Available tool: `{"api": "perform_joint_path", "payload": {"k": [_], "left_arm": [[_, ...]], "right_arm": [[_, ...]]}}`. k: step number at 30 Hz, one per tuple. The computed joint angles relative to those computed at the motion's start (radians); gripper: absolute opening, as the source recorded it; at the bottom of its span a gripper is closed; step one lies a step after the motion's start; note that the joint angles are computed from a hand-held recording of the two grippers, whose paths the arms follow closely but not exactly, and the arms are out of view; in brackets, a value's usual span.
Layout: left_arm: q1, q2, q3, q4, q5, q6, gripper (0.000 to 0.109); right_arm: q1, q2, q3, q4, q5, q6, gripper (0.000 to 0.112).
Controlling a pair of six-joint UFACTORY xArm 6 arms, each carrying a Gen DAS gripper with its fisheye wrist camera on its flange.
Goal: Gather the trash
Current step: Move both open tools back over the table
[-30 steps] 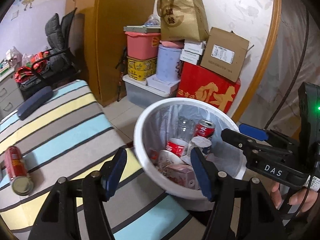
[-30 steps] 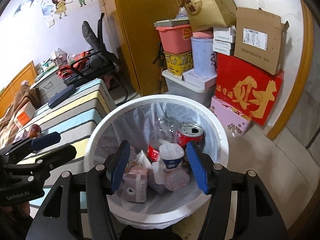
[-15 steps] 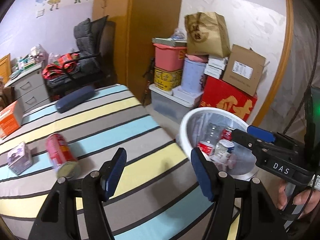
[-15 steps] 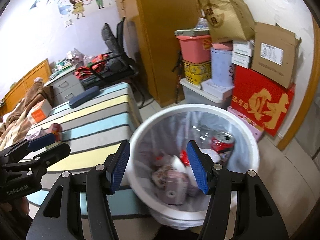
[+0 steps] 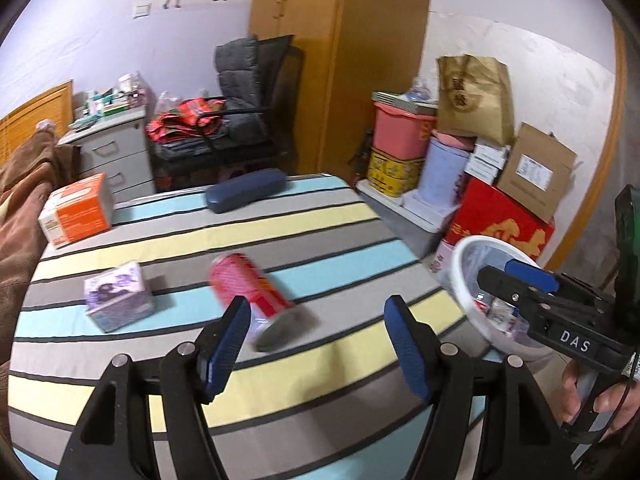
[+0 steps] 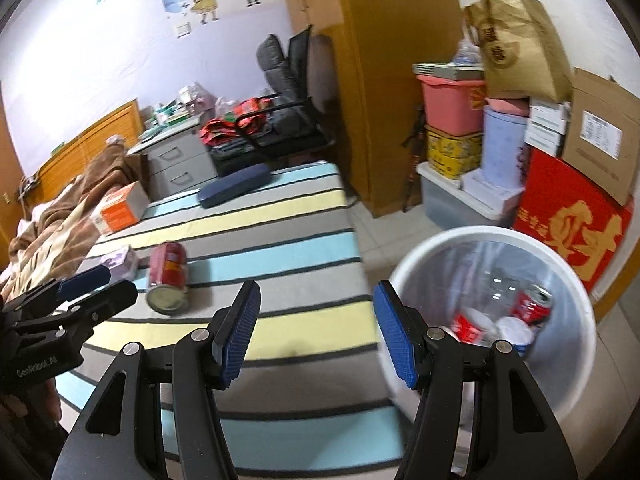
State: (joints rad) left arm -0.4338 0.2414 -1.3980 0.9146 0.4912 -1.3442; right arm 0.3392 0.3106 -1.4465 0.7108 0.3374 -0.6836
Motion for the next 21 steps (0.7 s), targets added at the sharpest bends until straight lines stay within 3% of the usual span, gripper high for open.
{"api": "perform_joint_path", "payload": {"k": [11,21], "left_arm": [[0.09,-0.12,0.162,0.048,-0.01,-0.066,0.074],[0.206,-0.159,0.253,-0.024,-0.059,0.024,0.076]], "right_arm": [[0.067,0.059,-0.085,-0.031,0.062,0.004,0.06],[0.11,0.155,-0.219,-0.086,0.17,0.054,0.062]]}}
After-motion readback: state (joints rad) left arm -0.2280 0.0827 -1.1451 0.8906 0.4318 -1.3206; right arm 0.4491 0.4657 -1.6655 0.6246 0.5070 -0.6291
